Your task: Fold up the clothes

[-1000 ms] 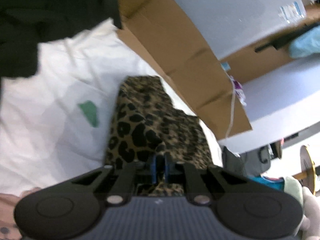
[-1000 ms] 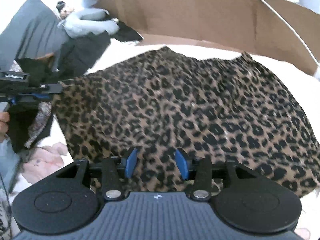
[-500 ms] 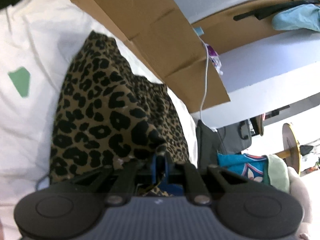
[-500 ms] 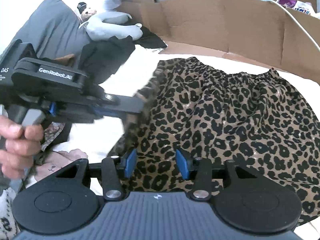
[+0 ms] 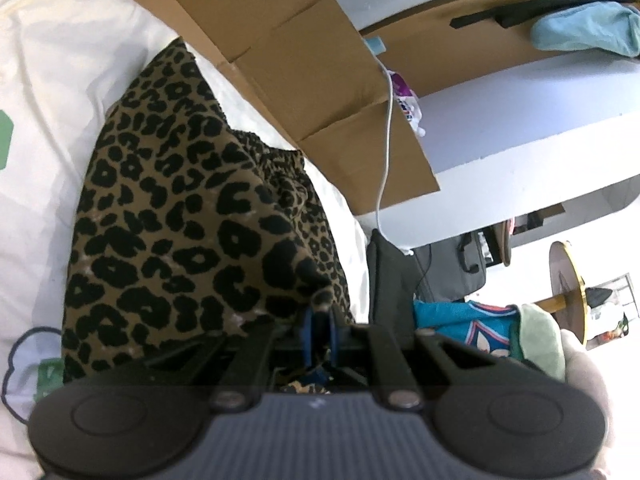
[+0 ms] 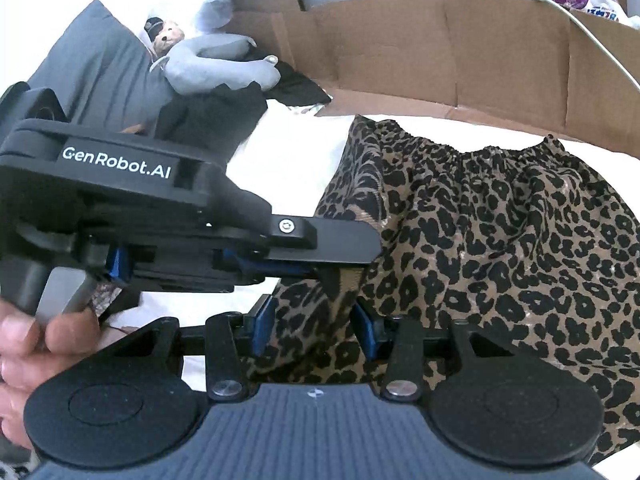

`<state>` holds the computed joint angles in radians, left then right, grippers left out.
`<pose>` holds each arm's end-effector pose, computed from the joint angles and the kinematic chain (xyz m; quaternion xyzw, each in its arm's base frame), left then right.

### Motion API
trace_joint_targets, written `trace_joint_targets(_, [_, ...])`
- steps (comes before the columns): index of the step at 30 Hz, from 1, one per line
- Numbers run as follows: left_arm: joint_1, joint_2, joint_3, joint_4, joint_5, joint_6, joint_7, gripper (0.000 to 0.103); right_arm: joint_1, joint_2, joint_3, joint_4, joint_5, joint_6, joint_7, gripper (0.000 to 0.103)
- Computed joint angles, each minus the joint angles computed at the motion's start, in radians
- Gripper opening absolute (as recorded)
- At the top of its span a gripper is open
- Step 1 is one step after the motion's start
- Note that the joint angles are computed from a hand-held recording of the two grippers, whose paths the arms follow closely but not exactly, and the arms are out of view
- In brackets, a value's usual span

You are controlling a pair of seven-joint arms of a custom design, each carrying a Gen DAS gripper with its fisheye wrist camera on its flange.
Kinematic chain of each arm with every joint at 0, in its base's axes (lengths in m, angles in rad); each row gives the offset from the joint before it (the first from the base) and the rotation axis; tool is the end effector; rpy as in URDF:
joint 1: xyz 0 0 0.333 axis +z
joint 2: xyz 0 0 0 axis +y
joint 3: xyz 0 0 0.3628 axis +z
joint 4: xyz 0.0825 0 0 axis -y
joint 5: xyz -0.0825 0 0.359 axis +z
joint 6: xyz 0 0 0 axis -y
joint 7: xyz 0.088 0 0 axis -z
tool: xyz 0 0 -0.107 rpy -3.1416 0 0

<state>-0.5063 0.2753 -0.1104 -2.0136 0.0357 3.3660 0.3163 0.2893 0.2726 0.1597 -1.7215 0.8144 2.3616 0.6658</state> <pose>0.5230 -0.3657 0.5134 0.7629 -0.3926 0.5070 0.0831 0.5957 0.2839 0.5257 -0.8643 0.3270 0.0418 0.3798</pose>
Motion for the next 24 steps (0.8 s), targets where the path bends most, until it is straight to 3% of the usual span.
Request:
trace_joint_targets(8, [0.031,0.025,-0.035,0.015,0.008,0.031,-0.004,0.009,0.010,0.007,0.000,0.001,-0.015,0.032,0.010,0.047])
trace_joint_targets(11, [0.072,0.030,-0.076,0.016,0.030,0.039,-0.013,0.009,0.014,0.018,0.002,0.004,-0.017,0.050,0.038,0.043])
trace_joint_targets(16, [0.083,0.040,-0.092,0.021,0.041,0.063,-0.023,0.009,0.011,0.040,0.004,0.012,-0.008,0.074,0.079,0.002])
trace_joint_targets(18, [0.075,0.039,-0.087,0.012,0.033,0.092,-0.025,0.012,0.010,0.045,0.002,0.011,-0.017,0.089,0.093,0.001])
trace_joint_targets(20, [0.026,0.031,-0.042,0.005,-0.008,0.111,-0.002,0.023,0.007,0.048,-0.001,0.013,-0.031,0.100,0.105,0.001])
trace_joint_targets(21, [-0.023,0.022,0.003,0.000,-0.050,0.110,0.028,0.029,0.006,0.051,-0.003,0.015,-0.039,0.104,0.112,0.001])
trace_joint_targets(23, [-0.143,0.005,0.112,-0.012,-0.163,0.102,0.116,0.052,0.002,0.056,-0.005,0.021,-0.055,0.109,0.125,0.001])
trace_joint_targets(24, [-0.216,-0.006,0.179,-0.022,-0.233,0.093,0.172,0.055,-0.001,0.056,-0.002,0.021,-0.056,0.112,0.121,0.001])
